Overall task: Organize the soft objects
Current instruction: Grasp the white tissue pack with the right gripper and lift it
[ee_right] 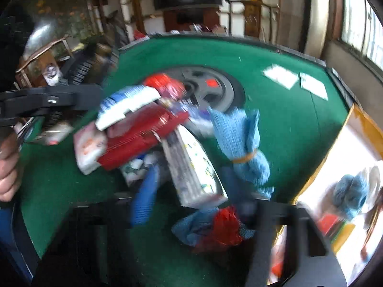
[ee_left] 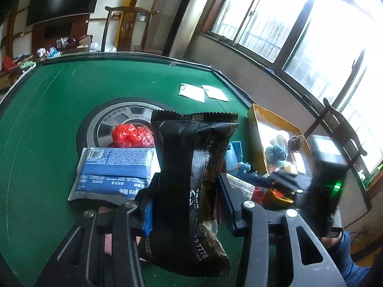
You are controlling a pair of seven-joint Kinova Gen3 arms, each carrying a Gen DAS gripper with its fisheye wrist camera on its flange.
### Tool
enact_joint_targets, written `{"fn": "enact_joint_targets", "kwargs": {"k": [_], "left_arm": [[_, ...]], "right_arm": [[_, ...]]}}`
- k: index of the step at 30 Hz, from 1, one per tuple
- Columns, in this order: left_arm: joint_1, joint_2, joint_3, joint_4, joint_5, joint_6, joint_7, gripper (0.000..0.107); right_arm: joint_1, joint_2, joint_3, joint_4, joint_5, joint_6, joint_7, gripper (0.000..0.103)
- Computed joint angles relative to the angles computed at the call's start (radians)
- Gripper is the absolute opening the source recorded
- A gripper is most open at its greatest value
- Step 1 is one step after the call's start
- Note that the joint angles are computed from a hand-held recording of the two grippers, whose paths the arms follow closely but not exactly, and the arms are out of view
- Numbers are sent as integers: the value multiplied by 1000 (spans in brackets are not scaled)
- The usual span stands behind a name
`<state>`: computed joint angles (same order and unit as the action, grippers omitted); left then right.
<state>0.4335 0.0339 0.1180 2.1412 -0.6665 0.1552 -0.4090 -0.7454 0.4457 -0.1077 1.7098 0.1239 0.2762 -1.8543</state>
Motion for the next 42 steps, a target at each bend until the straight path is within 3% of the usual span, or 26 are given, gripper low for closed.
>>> {"fn": "enact_joint_targets", "kwargs": {"k": [2,5,7,14,16,18,21,25,27,33,38,42], "left_arm": [[-9,0,8,3,-33,-1,33,46],[-44,1,37,3,36,-2,-38,46],[-9,0,0,1,62,1,-66,46],[7,6,-7,1,-17,-1,12,46],[16,9,-12,-1,-28,1,21,46],[28,11,-19,-2,-48,1,38,46],[55,16,-33,-3,-100,-2,77,46],[87,26,-44,-8,-157,-4,115,46],[98,35,-48,-16,-154,-7,112,46],[104,62,-22,-74,69,10,-91,46],[-26,125,165,-206,247,86,-294,46],[-28,242,216,-384,341,182,-457,46]], "right_arm": [[23,4,-21,-5,36,7,-62,29],[135,-5,-139,0,95,18,-129,23],[223,-9,-232,17,77,-13,-93,22],[547,-21,-530,132,-198,-216,163,22],[596,-20,-572,168,-275,-298,221,22],[587,-59,-541,215,-336,-379,240,22],[499,-115,-412,279,-390,-487,178,22],[434,-167,-292,345,-457,-570,97,22],[443,-187,-270,374,-458,-593,34,22],[430,-225,-178,415,-489,-595,-107,22],[351,-250,-56,437,-563,-572,-147,22],[270,-262,46,439,-640,-544,-111,22]]}}
